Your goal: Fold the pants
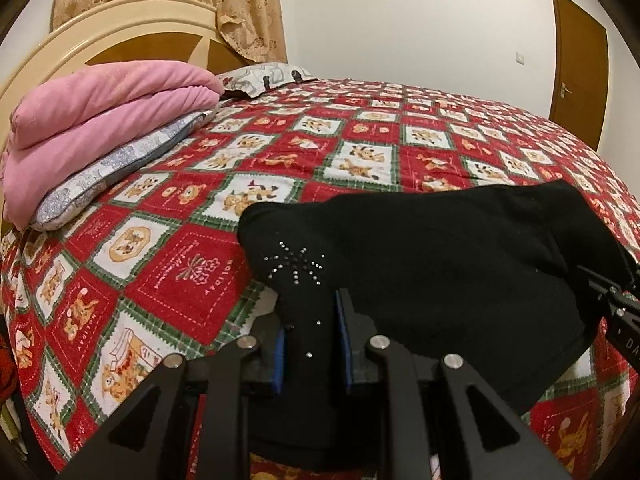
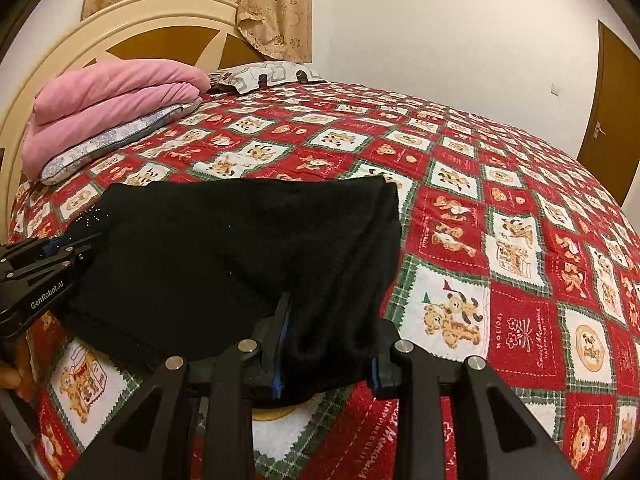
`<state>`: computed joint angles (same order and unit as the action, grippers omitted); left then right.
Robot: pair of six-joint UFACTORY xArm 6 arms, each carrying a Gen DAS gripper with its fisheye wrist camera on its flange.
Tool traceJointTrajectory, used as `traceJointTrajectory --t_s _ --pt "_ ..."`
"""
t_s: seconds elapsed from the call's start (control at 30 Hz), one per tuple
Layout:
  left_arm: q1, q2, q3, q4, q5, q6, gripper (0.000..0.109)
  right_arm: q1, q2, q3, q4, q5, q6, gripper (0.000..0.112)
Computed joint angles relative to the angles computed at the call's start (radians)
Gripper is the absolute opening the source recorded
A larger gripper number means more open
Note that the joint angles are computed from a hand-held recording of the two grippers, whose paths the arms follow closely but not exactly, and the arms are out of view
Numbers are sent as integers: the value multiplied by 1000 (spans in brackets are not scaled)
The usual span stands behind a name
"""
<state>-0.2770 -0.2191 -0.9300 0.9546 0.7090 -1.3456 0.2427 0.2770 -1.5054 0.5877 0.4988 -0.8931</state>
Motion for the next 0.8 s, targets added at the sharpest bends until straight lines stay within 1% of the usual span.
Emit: traceJointTrajectory --t_s 0.23,0.33,0.53,0.8 --pt "-28 28 -21 41 56 -8 22 6 1 18 -23 -35 7 32" --pt "-32 35 -23 53 63 -14 23 10 -1 27 -34 -50 12 32" --pt "-27 33 -14 72 40 -41 23 27 -12 64 -108 -115 49 32" --pt "-5 18 9 77 -10 -58 23 21 -2 45 -111 -86 65 33"
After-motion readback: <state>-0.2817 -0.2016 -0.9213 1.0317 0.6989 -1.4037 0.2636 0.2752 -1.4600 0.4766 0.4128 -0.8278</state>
